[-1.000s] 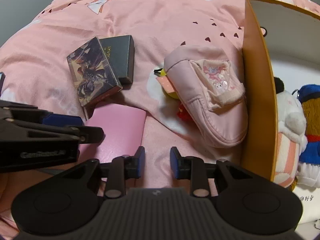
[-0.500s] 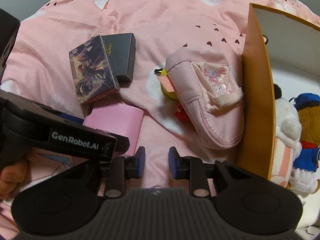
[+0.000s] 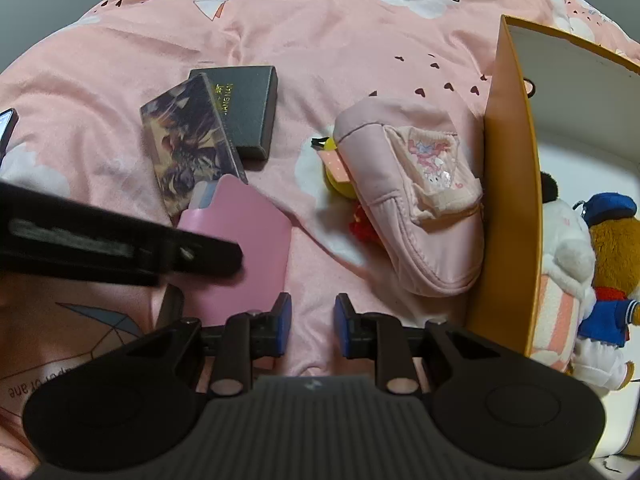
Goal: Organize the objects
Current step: 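Grasp and lift the pink wallet with the left tool while the right lifts the pink pouch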
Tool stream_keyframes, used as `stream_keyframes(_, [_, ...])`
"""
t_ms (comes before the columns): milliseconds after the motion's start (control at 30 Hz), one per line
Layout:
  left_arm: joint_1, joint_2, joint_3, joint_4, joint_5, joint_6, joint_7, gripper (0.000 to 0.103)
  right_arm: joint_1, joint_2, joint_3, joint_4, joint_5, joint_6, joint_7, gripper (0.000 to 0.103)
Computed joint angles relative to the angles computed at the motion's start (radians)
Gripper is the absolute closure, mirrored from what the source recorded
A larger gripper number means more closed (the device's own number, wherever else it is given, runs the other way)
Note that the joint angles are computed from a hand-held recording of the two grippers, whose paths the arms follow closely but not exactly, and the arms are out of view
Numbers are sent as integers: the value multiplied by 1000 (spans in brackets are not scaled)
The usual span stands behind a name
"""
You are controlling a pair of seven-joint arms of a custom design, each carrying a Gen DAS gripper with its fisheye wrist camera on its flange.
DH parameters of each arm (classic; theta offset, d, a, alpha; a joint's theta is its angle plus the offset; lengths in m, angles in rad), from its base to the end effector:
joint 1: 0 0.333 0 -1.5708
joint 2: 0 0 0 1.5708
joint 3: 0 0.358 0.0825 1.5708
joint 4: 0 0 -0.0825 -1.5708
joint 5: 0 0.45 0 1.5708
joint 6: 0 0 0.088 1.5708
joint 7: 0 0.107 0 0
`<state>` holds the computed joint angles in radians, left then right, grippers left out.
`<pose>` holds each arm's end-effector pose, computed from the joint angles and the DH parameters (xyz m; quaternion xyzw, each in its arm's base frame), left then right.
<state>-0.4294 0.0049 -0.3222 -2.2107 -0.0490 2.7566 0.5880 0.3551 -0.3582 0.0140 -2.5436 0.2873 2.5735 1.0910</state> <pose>0.4574 -0.4244 0.4398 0.7674 -0.5827 0.2651 0.0375 0.4573 0.1719 0.4388 -0.8722 0.4399 -0.0781 0.1993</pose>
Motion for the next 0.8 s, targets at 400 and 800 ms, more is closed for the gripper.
stream_keyframes(400, [11,-62,-5,-16,186,23,-117,79,-58,-26,62,-24,-253,235,34,73])
stream_keyframes(800, [62,-84,-14,-23,367,82,-291,79,-37,121,40,87,-309,210,-63,58])
